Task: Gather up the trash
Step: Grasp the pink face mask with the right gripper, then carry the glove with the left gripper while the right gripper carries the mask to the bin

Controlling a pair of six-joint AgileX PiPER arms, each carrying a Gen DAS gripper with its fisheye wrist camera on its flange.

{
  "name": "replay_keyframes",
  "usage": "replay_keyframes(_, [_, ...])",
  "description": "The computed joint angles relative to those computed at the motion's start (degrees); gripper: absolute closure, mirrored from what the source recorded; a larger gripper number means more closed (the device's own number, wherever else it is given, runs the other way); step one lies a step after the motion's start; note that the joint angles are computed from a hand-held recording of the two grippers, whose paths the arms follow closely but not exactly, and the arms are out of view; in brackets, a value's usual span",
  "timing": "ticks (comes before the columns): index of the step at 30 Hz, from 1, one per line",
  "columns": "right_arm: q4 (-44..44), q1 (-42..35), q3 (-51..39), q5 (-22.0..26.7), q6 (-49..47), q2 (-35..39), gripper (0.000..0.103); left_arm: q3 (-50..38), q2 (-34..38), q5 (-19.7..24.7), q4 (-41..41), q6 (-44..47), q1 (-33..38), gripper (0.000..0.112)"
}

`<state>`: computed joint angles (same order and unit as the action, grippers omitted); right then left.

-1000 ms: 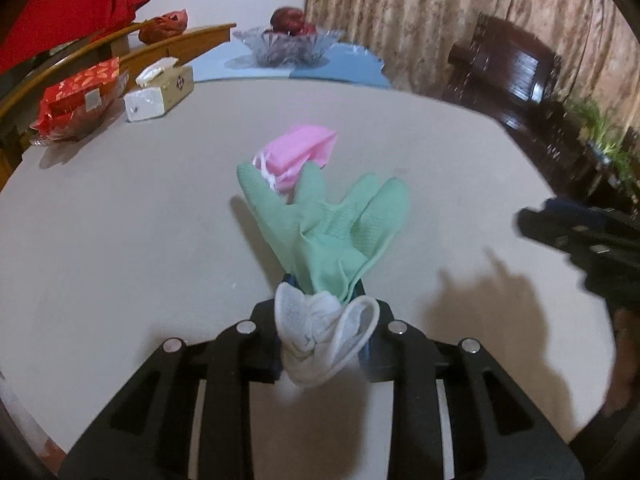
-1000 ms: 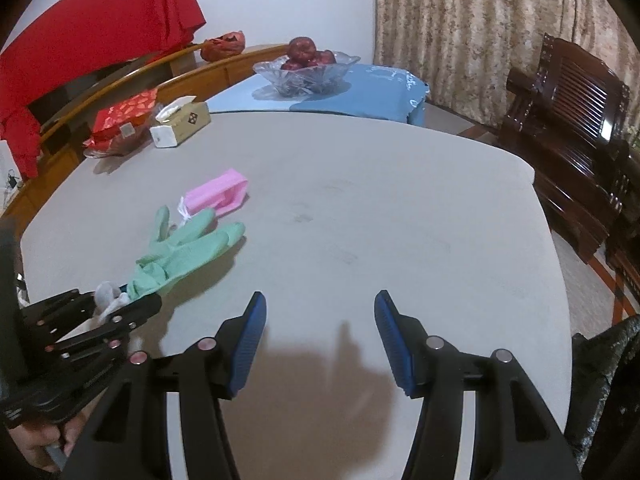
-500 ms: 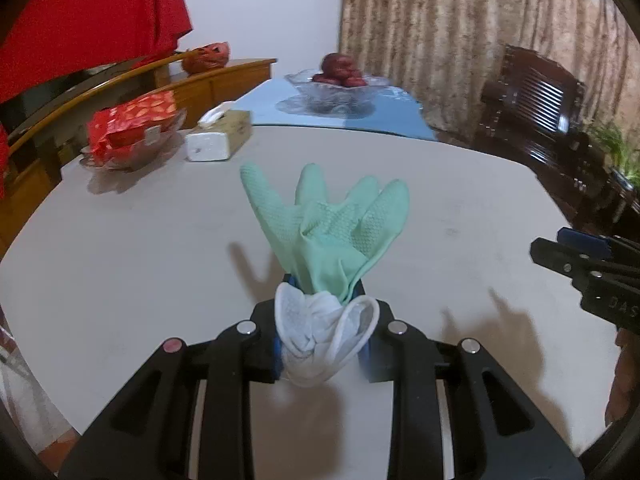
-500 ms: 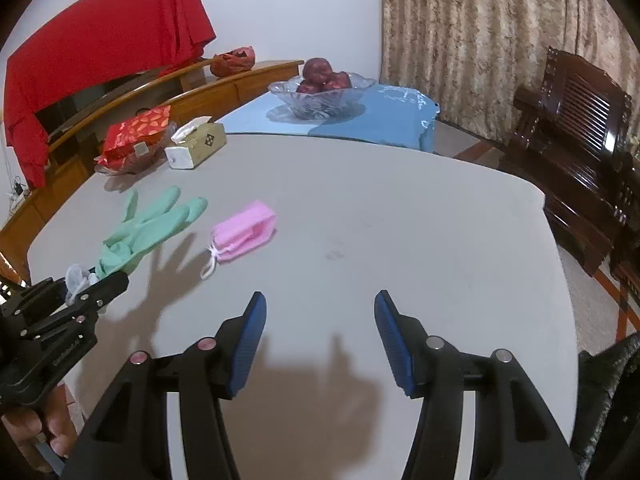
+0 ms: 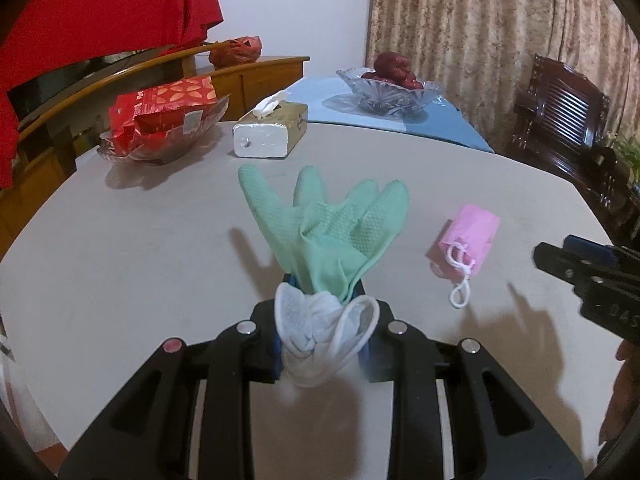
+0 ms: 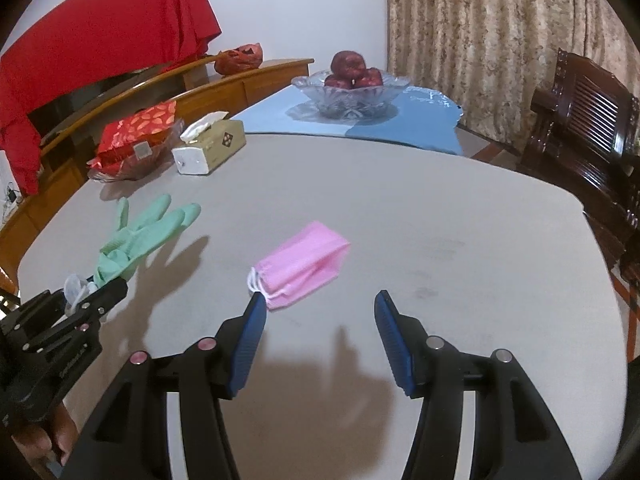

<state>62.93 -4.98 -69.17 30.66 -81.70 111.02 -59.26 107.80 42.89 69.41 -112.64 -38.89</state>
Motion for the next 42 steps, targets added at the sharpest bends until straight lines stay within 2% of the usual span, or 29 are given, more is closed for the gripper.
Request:
replay_keyframes(6, [0.72, 6.41, -1.85, -7.1, 4.58, 3.95, 0.047, 2.38, -0.33, -5.14, 3.8, -1.21, 3.97, 0.086])
replay_keyframes(11, [-5.03, 9.71, -5.97, -10.36, 13.92, 8.08, 0.048, 4.13, -0.68, -7.46, 6.01, -3.31, 5.73, 0.086])
replay_keyframes(14, [-11.73, 11.49, -8.86, -11.3, 21.4, 10.92, 0.049, 5.0, -0.66, -8.46, 6.9, -4.72, 6.48, 0.086])
replay_keyframes(16, [-16.43, 12.11, -10.27, -11.13, 25.61, 12.57, 0.06, 5.32, -0.48, -9.09, 7.07, -5.21, 6.78, 0.086])
replay_keyframes(17, [-15.76, 12.25, -9.66, -11.91, 24.28, 12.21, 0.071, 5.44, -0.39, -9.4, 7.25, -5.44, 6.85, 0.086])
replay_keyframes(18, [-13.37, 11.98, -9.38, -11.54, 21.09, 12.23, 0.077, 5.47, -0.32, -9.44, 7.34, -5.54, 6.8, 0.086])
replay_keyframes(19, [-12.21, 11.53, -9.4, -10.62, 19.43, 12.09, 0.096, 5.34, -0.18, -9.39, 7.14, -5.37, 6.65, 0.086])
replay_keyframes(21, [-10.77, 10.74, -9.04, -10.01, 17.84, 11.56, 0.098, 4.96, -0.12, -9.12, 6.58, -4.91, 6.31, 0.086])
replay_keyframes(31, [-4.53, 5.16, -3.43, -4.89, 8.75, 3.84, 0.098, 0.35, -1.73, -3.55, -0.73, 1.77, 1.36, 0.086])
replay_keyframes(42, [-3.75, -5.2, 0.33, 4.33, 4.55, -5.42, 0.098, -9.86, -1.39, 6.86, -10.55, 10.18, -7.59, 0.086])
